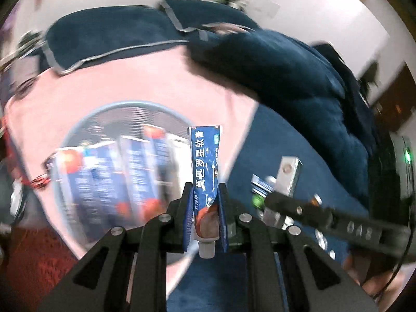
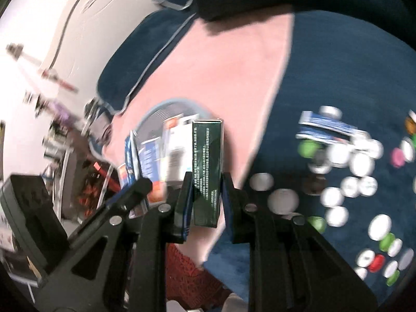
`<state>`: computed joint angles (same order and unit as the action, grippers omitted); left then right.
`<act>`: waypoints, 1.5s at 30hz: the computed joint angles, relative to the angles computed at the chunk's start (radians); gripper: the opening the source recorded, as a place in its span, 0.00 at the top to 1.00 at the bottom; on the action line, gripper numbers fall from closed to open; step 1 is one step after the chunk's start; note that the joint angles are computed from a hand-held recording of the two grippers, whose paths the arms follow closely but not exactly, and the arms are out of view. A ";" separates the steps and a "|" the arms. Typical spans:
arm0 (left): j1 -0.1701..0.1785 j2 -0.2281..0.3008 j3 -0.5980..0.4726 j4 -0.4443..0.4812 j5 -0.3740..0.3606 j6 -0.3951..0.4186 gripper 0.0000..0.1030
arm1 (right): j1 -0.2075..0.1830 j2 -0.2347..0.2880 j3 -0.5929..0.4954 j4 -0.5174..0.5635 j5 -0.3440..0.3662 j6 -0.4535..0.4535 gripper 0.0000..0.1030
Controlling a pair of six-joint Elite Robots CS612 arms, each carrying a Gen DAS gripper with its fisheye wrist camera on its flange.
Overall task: Organize objects
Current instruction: 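Carry the tube and dark green box over the basket, then open both tools to drop the tube and box into the basket, then move both open tools back toward the pile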
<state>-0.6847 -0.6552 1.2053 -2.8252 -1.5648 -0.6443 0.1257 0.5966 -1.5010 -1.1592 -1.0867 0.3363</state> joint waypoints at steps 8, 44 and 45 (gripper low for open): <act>0.035 -0.009 0.034 -0.007 0.034 -0.093 0.84 | 0.049 -0.040 0.103 -0.032 0.018 -0.067 0.79; -0.020 -0.009 -0.030 0.289 0.309 -0.020 0.01 | 0.033 -0.036 0.063 0.060 -0.194 -0.158 0.00; -0.022 -0.008 -0.032 0.291 0.309 -0.018 0.01 | 0.031 -0.036 0.061 0.063 -0.194 -0.160 0.00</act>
<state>-0.7064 -0.6632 1.1728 -2.5339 -1.2562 -0.6622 0.1569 0.5610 -1.4399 -1.0964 -1.2810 0.1763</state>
